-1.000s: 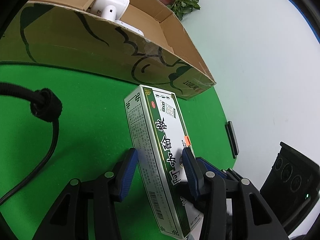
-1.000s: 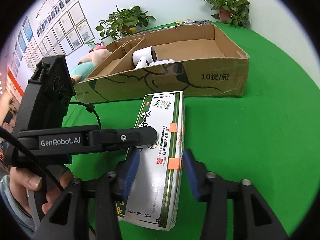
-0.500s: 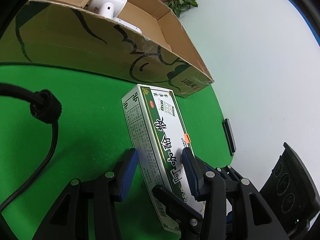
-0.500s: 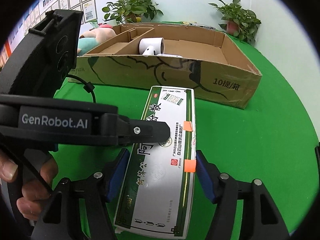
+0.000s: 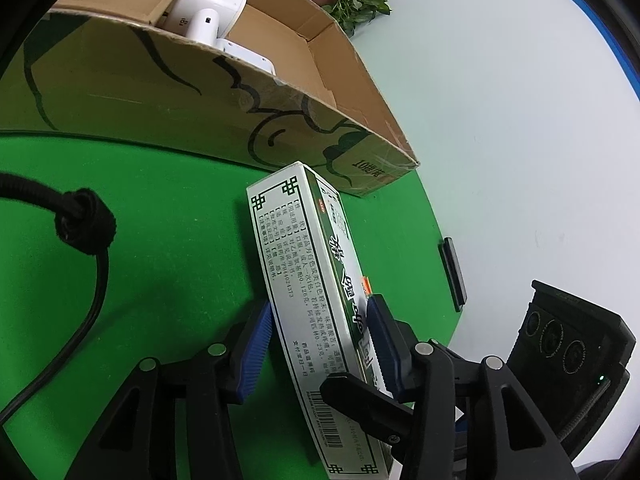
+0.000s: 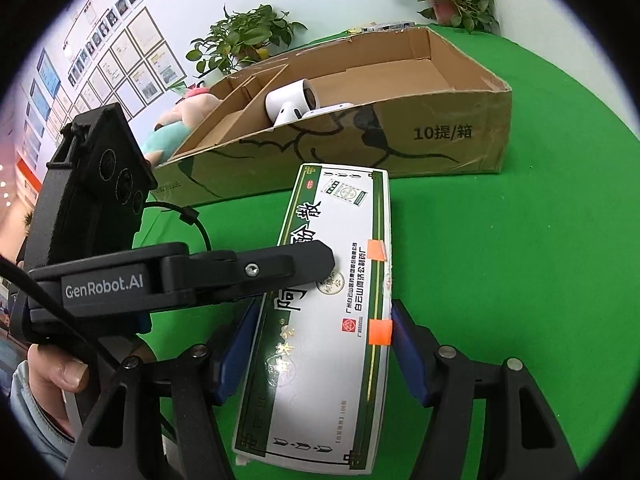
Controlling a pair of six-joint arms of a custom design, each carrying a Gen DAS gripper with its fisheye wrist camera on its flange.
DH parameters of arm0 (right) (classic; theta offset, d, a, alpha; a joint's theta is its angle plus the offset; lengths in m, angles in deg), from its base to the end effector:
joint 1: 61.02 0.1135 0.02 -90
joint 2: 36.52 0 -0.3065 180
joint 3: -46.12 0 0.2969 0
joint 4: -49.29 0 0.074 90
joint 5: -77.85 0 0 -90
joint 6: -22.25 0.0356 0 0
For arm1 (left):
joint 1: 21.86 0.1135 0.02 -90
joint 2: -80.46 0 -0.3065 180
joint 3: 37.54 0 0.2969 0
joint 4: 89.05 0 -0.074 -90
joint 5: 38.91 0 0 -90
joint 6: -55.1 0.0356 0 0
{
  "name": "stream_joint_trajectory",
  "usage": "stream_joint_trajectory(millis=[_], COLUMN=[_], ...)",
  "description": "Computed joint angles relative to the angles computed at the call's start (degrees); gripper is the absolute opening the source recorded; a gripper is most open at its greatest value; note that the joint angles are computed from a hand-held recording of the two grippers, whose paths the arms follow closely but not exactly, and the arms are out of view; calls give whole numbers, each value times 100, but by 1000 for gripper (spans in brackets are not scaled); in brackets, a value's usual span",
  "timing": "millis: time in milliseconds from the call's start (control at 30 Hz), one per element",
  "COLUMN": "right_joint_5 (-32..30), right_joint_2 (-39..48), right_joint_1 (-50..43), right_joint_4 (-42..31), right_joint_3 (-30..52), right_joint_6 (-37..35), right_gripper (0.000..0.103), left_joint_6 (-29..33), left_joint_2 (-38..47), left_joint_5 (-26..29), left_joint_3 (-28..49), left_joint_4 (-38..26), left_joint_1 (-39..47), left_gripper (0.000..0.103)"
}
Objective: Organize objects
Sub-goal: 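Carry the medicine box with the right gripper over the cardboard box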
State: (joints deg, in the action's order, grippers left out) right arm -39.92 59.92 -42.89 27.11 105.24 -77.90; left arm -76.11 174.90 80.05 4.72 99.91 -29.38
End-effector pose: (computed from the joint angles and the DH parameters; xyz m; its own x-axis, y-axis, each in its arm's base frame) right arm 0.3218 0.1228 0.1472 -0.7179 -0.3991 -0.5703 -0.6365 0.7081 0.3057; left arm 0.2975 -0.0567 0.1125 -0.8167 -0.4736 -0.3298 -0.0980 0.6769 -0.7295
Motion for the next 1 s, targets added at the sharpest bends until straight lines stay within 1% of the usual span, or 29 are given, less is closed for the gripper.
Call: stream_joint_trajectory(millis=[133,300,433,500,600,633,667,700,733,767,800,867,1000], right_joint_5=[-73,-11,96,135,163,125,116,98,78,69,49,11,-45], right_joint_2=[-80,-484,-824,-880,-925,-940,-922,-895,-860,-838,-820,-706,-491], right_joint_1=[40,173,249,268,245,195,160,135,103,68,41,8,-3], right_joint_4=[107,361,528,560,658,630,625,605,599,609,601,558,564], right_joint_3=[-40,-146,-179,-115,-36,4,70,134,195,247,288,465,753], right_joint_6=[121,218,232,259,335,305,310,292,266,251,232,179,150], right_gripper=[63,63,63,63,63,63,63,63,63,63,63,63,63], left_joint_6=[7,103,262,699,838,956,1027,999,1111,1139,1159,1195,1298], left_joint_2=[-251,-884,-1338,-1537,-1577,-1785,-1705,-1731,-2044,-2221,-2262,-1894,-1838], left_joint_5=[-171,-447,-646,-326,-389,-259,-232,-331,-223,-243,-272,-326,-414], left_joint_3=[-39,-68,51,181,406,318,359,441,565,828,1033,1251,1624], left_joint_4=[-124,-378,-669,-1092,-1268,-1380,-1384,-1500,-1918,-2347,-2600,-2417,-2779], left_joint_1=[-89,-196,-321,220,144,229,324,292,324,308,249,245,270], left_gripper=[45,44,43,43,43,43,42,42,42,42,42,42,41])
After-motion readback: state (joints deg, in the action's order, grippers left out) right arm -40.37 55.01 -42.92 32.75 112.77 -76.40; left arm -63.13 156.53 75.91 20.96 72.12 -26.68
